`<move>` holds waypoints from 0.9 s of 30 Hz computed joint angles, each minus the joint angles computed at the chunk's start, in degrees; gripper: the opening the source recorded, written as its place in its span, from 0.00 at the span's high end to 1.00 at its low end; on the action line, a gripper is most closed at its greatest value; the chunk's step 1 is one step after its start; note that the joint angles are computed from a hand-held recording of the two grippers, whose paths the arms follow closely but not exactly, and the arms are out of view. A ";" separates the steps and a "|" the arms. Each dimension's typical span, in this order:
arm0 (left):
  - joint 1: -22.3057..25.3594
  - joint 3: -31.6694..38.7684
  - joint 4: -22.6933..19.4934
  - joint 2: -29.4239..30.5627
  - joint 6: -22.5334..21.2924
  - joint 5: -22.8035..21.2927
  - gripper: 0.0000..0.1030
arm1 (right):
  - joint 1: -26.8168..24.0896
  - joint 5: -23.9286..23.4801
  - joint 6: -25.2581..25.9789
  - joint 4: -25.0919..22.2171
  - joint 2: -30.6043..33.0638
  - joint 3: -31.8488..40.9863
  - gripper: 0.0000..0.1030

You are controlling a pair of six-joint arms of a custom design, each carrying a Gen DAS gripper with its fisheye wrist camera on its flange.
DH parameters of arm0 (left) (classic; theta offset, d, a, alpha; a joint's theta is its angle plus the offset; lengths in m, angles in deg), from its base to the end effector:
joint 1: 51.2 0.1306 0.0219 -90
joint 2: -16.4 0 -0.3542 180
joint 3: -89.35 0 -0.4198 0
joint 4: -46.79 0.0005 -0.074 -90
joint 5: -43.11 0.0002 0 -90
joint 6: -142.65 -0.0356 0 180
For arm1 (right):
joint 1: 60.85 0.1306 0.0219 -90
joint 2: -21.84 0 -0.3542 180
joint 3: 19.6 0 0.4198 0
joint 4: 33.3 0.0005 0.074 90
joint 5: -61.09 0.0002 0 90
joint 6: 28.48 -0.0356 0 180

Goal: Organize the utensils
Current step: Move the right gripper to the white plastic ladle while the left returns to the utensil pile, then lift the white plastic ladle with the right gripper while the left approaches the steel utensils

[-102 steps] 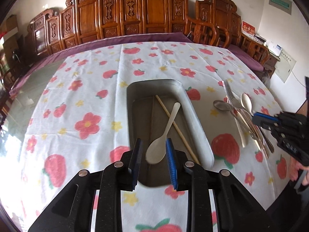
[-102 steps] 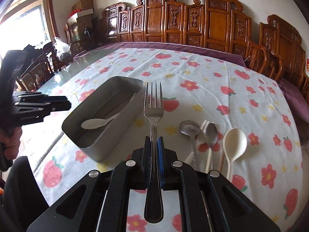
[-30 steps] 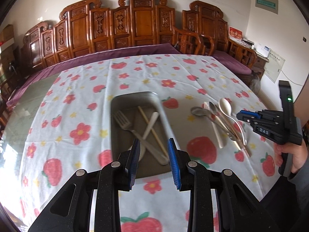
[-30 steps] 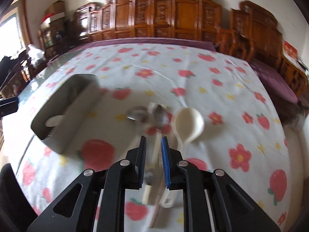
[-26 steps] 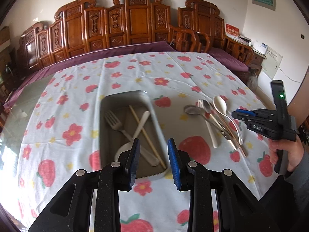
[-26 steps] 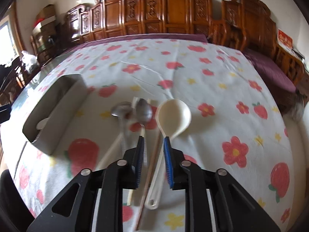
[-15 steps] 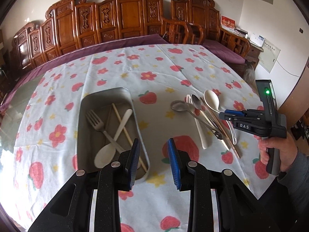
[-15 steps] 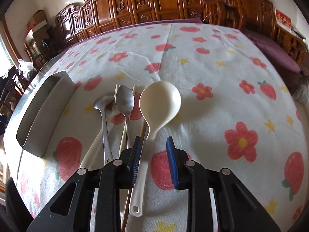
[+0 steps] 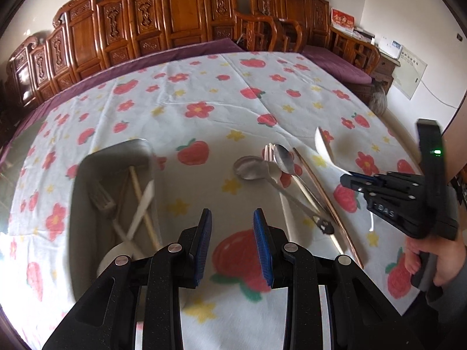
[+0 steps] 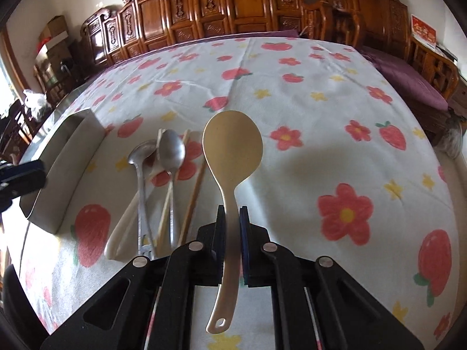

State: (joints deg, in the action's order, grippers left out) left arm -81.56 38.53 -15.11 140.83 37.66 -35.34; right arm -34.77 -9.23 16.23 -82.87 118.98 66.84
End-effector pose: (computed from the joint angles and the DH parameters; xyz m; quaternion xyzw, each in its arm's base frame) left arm 0.5996 -0.3601 0.3659 0.3941 0.8696 -0.1333 0.2659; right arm 0.4829 0.2225 0.3106 0.2021 0.9316 0.0133 0.3017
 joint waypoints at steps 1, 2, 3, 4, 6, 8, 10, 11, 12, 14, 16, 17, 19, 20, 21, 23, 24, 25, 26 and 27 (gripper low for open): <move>-0.44 1.30 -0.49 1.22 0.38 -0.28 0.73 | -0.12 0.07 -0.09 -0.01 -0.09 -0.12 0.90; -0.68 2.13 -0.78 1.97 0.53 -0.38 0.73 | -0.18 0.21 0.04 -0.06 -0.14 -0.13 0.90; -1.06 3.15 -0.98 2.94 0.70 -0.60 0.73 | -0.18 0.40 0.26 -0.09 -0.15 -0.09 0.90; -1.40 4.04 -1.16 3.75 1.04 -0.65 0.73 | -0.21 0.49 0.40 0.00 -0.15 -0.07 0.90; -1.84 5.40 -1.50 4.97 1.63 -0.57 0.73 | -0.24 0.67 0.56 0.49 -0.31 -0.19 0.90; -2.33 7.24 -2.11 6.40 2.27 -0.57 0.73 | -0.42 0.69 0.51 0.77 -0.49 -0.27 0.90; -2.82 8.65 -2.53 7.62 2.68 -0.37 0.73 | -0.46 0.83 0.16 1.37 -0.95 -0.63 0.90; -3.01 9.20 -2.82 8.12 2.92 -0.30 0.73 | -0.51 0.92 0.10 1.57 -1.22 -0.82 0.90; -3.21 9.99 -3.31 8.81 3.25 -0.10 0.73 | -0.58 1.02 -0.02 1.76 -1.49 -1.03 0.90; -3.62 11.38 -4.15 10.07 3.90 0.14 0.73 | -0.73 1.05 -0.34 2.22 -1.99 -1.48 0.90; -3.96 12.60 -4.74 11.25 4.70 0.58 0.73 | -0.87 1.00 -0.84 2.55 -2.40 -1.89 0.90; -4.11 12.98 -4.82 11.67 4.92 0.43 0.73 | -0.95 0.88 -0.94 2.81 -2.58 -2.09 0.90; -4.37 13.69 -5.08 12.55 5.24 -0.04 0.73 | -1.02 0.85 -1.17 2.94 -2.77 -2.29 0.90; -4.38 14.27 -5.43 13.03 5.58 0.03 0.73 | -1.01 0.84 -1.20 3.10 -2.80 -2.33 0.90; -4.36 15.17 -6.06 13.74 6.09 0.26 0.73 | -1.02 0.87 -1.29 3.21 -2.83 -2.37 0.90; -4.17 17.35 -7.56 15.36 7.25 0.66 0.73 | -1.06 0.92 -1.39 3.38 -2.92 -2.37 0.90; -4.05 18.00 -7.90 15.89 7.77 1.21 0.73 | -1.08 0.92 -1.41 3.58 -3.03 -2.43 0.90; -3.94 18.37 -7.86 16.19 8.15 1.73 0.73 | -1.11 0.91 -1.42 3.75 -3.13 -2.50 0.90; -3.95 18.65 -7.95 16.41 8.31 1.91 0.73 | -1.14 0.93 -1.51 3.84 -3.21 -2.57 0.90; -4.00 19.39 -8.40 16.92 8.41 1.94 0.73 | -1.17 0.87 -1.54 4.03 -3.31 -2.68 0.90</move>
